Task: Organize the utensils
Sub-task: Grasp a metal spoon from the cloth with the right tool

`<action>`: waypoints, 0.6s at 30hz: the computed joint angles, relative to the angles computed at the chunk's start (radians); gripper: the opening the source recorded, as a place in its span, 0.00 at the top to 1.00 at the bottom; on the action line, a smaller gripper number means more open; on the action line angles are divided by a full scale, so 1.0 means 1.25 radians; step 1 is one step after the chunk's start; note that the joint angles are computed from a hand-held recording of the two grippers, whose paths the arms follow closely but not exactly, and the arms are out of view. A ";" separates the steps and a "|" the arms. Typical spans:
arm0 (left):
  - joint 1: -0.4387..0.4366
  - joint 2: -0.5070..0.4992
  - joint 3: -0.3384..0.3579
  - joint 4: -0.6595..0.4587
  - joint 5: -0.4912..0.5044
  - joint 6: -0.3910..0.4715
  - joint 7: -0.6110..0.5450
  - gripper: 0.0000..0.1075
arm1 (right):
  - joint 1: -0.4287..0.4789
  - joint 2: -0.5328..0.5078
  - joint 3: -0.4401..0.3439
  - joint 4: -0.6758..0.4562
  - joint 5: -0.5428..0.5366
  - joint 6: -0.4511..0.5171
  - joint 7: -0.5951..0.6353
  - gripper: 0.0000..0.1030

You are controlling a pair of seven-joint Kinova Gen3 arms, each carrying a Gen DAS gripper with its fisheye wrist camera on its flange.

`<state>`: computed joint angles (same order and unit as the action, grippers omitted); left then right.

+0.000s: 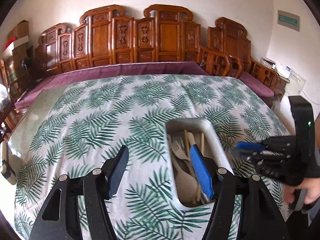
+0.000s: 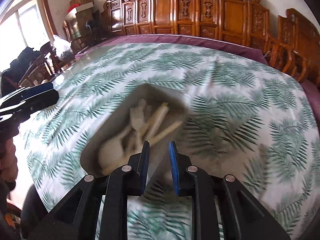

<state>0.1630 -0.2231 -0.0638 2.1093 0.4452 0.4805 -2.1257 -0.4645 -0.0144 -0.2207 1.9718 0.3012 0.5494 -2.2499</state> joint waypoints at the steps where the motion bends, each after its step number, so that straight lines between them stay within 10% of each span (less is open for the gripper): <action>1: 0.003 -0.002 0.005 0.003 -0.001 0.000 0.000 0.43 | 0.006 -0.015 0.006 0.014 0.000 0.005 0.007 0.78; 18: 0.072 0.055 0.161 -0.010 -0.134 -0.028 0.194 0.43 | 0.185 -0.037 0.101 0.150 -0.105 -0.015 0.260 0.78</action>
<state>0.2527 -0.1544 0.1379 2.0962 0.2778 0.4461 -1.8835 -0.2331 -0.0602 -0.0948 2.1588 0.1705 0.5312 -1.9250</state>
